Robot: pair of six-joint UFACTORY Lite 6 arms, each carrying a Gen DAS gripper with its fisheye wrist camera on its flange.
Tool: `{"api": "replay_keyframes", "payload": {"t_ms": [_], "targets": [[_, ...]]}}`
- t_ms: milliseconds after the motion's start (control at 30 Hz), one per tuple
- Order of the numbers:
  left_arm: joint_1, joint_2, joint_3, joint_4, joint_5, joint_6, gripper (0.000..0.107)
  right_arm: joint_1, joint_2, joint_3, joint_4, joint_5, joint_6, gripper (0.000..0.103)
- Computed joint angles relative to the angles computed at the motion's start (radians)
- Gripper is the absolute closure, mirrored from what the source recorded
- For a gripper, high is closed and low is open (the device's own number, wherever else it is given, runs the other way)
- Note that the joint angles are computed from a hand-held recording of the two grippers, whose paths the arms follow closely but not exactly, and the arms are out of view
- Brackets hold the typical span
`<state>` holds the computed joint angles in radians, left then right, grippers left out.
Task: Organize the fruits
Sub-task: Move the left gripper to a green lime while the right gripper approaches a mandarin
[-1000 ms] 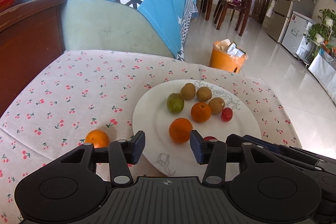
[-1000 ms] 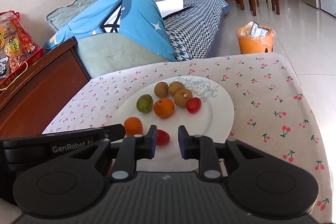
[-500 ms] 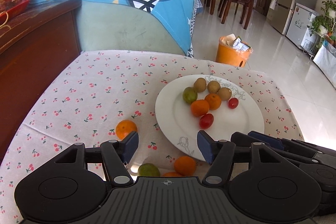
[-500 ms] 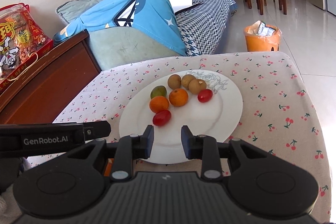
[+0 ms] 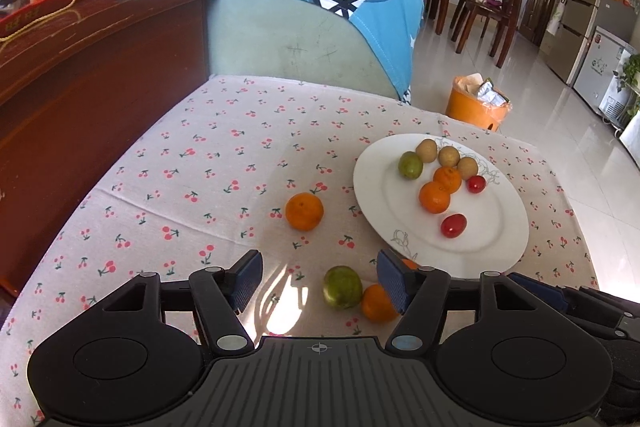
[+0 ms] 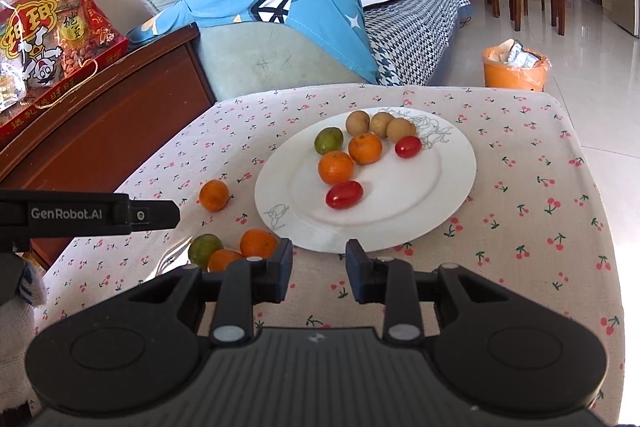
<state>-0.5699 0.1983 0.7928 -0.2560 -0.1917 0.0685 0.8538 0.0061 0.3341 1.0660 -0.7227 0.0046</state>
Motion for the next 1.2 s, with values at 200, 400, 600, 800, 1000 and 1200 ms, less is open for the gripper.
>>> {"api": "replay_keyframes", "payload": {"t_ms": [200, 400, 600, 800, 1000, 1200], "targets": [[0.05, -0.045, -0.075, 0.011, -0.034, 0.007, 0.043, 0.049, 0.024, 0.009, 0.012, 0.004, 0.022, 0.072], [0.084, -0.048, -0.108, 0.098, -0.033, -0.06, 0.043, 0.026, 0.082, 0.037, -0.09, 0.013, 0.125, 0.072], [0.095, -0.029, -0.119, 0.135, -0.047, -0.086, 0.043, 0.001, 0.132, 0.065, -0.234, 0.013, 0.26, 0.072], [0.112, -0.015, -0.109, 0.178, -0.047, -0.136, 0.043, -0.012, 0.211, 0.14, -0.31, 0.012, 0.296, 0.072], [0.142, 0.007, -0.095, 0.258, -0.042, -0.244, 0.043, -0.025, 0.277, 0.202, -0.318, 0.011, 0.285, 0.072], [0.141, 0.019, -0.088, 0.272, -0.052, -0.266, 0.043, -0.039, 0.309, 0.228, -0.338, 0.014, 0.304, 0.072]]}}
